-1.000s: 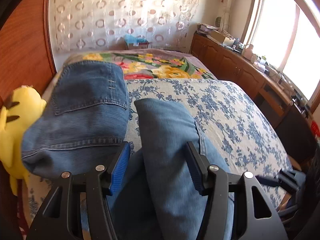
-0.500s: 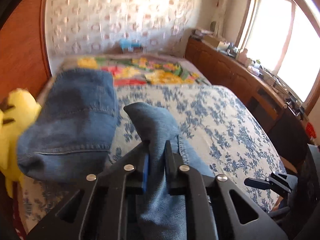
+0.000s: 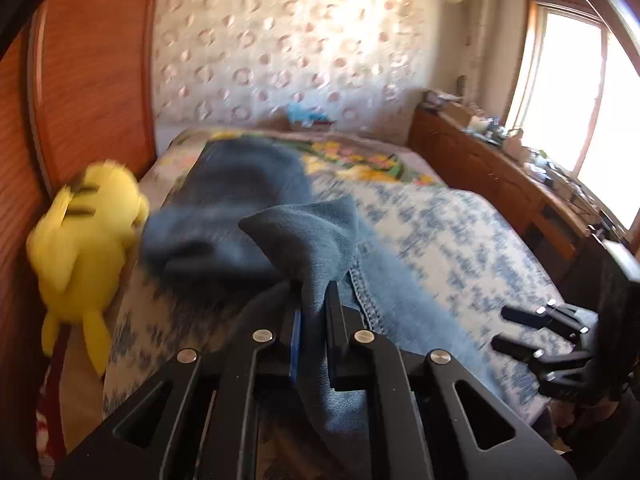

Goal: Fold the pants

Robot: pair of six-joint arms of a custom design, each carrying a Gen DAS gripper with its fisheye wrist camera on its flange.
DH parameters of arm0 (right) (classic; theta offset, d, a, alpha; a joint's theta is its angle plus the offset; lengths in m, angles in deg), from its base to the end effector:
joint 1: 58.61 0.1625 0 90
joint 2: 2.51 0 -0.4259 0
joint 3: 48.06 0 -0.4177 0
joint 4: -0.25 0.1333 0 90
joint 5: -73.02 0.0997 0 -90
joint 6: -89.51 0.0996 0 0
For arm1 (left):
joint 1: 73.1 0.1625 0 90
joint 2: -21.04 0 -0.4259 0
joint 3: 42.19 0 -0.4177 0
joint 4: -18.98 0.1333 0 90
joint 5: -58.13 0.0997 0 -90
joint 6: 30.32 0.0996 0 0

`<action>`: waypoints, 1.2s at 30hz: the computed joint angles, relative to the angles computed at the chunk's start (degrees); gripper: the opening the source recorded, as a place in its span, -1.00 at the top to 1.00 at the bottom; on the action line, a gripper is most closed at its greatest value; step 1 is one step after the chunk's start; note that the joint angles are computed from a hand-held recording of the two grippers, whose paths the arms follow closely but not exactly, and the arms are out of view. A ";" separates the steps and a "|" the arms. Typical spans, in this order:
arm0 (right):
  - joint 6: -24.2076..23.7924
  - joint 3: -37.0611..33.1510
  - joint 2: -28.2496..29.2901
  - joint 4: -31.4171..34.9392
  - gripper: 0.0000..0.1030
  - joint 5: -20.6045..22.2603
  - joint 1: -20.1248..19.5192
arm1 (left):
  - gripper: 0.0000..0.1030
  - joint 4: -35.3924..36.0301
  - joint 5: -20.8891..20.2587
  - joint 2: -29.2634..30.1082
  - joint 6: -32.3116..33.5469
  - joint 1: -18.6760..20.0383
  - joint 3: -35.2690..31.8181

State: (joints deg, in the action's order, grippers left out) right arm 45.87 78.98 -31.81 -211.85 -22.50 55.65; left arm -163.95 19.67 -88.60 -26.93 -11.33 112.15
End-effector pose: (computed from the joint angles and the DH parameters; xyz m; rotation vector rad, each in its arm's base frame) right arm 0.2964 -0.3566 -0.0922 1.6039 -2.4367 0.5970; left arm 0.0602 -0.3346 0.3029 0.1402 2.2185 -1.1755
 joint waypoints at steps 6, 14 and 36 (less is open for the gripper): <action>-1.38 -1.60 1.95 1.50 0.04 0.65 1.33 | 0.79 -7.29 -2.60 6.46 1.60 6.06 -0.07; -0.03 -3.53 3.70 2.46 0.04 -0.97 1.52 | 0.59 -11.84 0.46 8.15 3.01 3.93 1.53; 0.39 0.01 2.24 1.60 0.04 1.19 3.35 | -0.28 -6.23 4.08 3.82 3.39 -6.05 3.75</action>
